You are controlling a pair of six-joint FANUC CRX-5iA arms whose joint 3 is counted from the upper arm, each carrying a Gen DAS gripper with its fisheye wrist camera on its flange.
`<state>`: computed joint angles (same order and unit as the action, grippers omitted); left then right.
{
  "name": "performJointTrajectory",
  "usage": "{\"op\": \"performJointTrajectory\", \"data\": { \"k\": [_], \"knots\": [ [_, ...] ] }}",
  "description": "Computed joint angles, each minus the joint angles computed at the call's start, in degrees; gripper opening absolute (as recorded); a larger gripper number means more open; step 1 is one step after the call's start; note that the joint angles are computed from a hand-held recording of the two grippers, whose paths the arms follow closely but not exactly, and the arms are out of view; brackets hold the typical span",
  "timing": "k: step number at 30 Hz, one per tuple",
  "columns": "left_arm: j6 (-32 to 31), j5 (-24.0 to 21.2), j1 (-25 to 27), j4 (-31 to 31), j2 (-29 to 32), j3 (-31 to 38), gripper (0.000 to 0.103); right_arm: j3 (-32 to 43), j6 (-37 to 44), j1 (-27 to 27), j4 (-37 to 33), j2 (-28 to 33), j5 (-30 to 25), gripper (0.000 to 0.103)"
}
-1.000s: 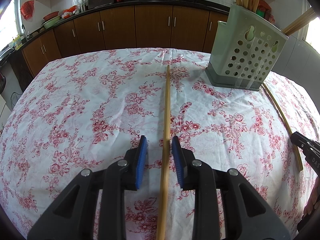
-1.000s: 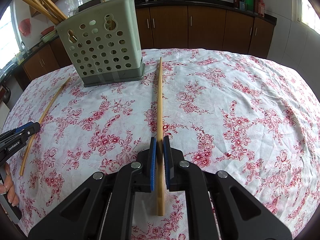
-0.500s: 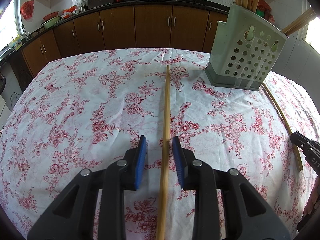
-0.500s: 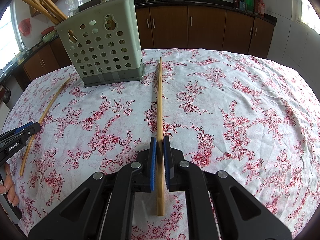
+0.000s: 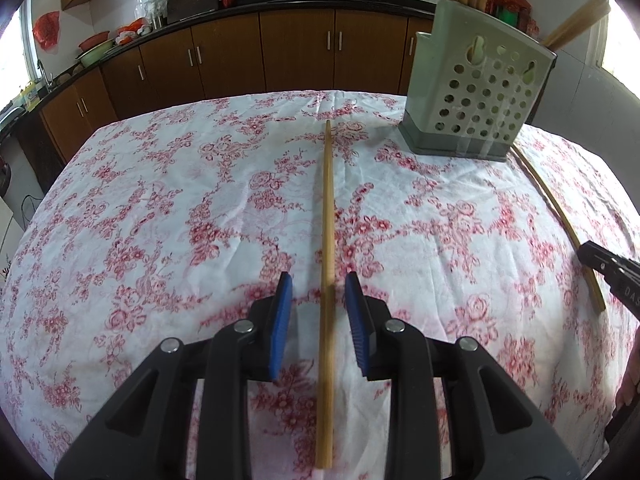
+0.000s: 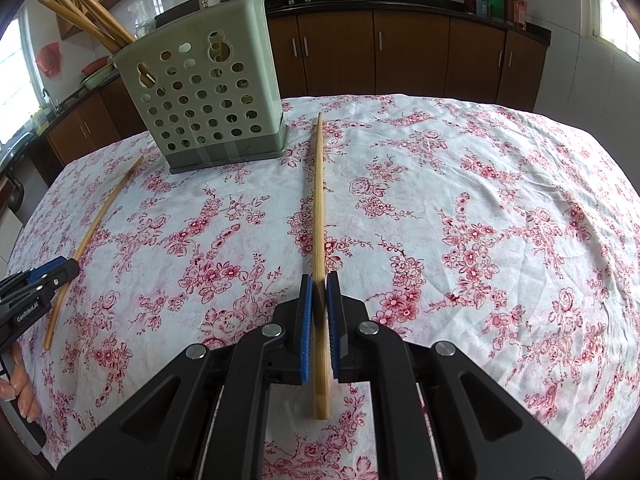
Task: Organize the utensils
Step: 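Hold the grasped chopsticks on the cloth with both tools, then lift both chopsticks upright and carry them over the green holder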
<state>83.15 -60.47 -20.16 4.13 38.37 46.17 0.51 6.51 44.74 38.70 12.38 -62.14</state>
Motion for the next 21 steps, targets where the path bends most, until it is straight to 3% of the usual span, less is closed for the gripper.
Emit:
{"op": "performJointTrajectory", "data": {
  "k": [5,7,9,13,21],
  "knots": [
    [-0.4,0.6,0.0,-0.1,-1.2,-1.8,0.028,-0.3,-0.3,0.5,0.1,-0.3,-0.4,0.008],
    [-0.5,0.7,0.0,-0.1,-1.3,-2.0,0.023,-0.5,-0.6,0.4,0.1,-0.5,-0.1,0.008],
    [-0.5,0.9,0.1,0.2,-1.4,-2.2,0.009,-0.7,-0.9,0.4,0.2,-0.6,0.3,0.008],
    [-1.8,0.2,0.1,0.1,-1.8,-2.1,0.008,-1.2,-2.2,1.2,2.3,-1.0,-0.9,0.008],
    [-6.0,9.0,1.5,6.0,-8.3,-8.8,0.008,-4.1,-7.7,3.3,15.7,-4.7,-3.2,0.008]
  ]
}}
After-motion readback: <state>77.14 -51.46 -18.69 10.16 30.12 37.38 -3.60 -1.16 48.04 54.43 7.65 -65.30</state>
